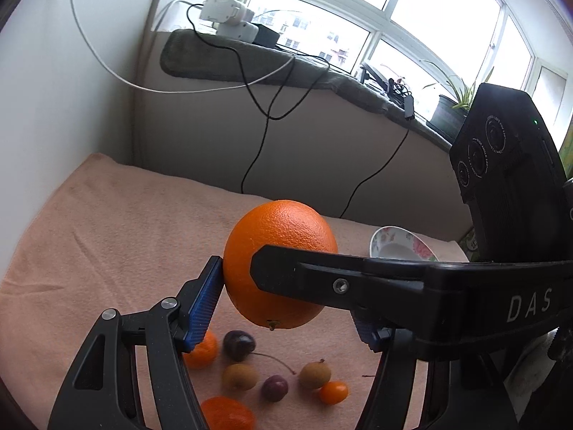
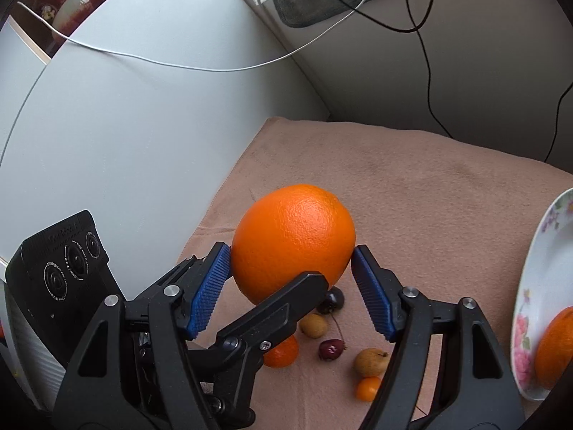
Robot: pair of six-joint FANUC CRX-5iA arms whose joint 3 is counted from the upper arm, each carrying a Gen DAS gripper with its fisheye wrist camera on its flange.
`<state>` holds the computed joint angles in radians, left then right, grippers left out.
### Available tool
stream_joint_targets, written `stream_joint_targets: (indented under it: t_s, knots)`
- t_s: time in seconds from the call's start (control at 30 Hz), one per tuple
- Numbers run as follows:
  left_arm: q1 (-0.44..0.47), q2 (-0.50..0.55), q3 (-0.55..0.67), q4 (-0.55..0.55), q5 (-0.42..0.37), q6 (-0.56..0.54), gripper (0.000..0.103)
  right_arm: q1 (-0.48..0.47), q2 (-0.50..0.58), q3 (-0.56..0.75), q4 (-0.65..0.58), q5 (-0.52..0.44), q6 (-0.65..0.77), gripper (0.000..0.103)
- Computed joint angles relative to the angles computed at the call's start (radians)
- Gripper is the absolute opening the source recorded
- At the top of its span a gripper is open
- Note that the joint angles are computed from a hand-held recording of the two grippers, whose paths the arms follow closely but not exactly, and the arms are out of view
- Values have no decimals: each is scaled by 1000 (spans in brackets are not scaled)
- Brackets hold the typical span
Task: Organize fruits
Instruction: 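Lift the second orange with the right gripper and carry it over the bowl, then lower the orange beside the first one and open the right gripper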
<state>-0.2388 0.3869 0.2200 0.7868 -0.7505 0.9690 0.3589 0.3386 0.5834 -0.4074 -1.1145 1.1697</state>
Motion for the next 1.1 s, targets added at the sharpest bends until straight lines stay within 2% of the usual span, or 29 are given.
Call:
stream_joint_targets:
  t_s: [0.6, 1.1]
  knots:
    - [-136, 127, 182, -13, -34, 64, 65, -119, -173, -208, 35, 19, 3, 73]
    - [-198, 338, 503, -91, -230, 213, 65, -216, -141, -229, 58, 12, -14, 73]
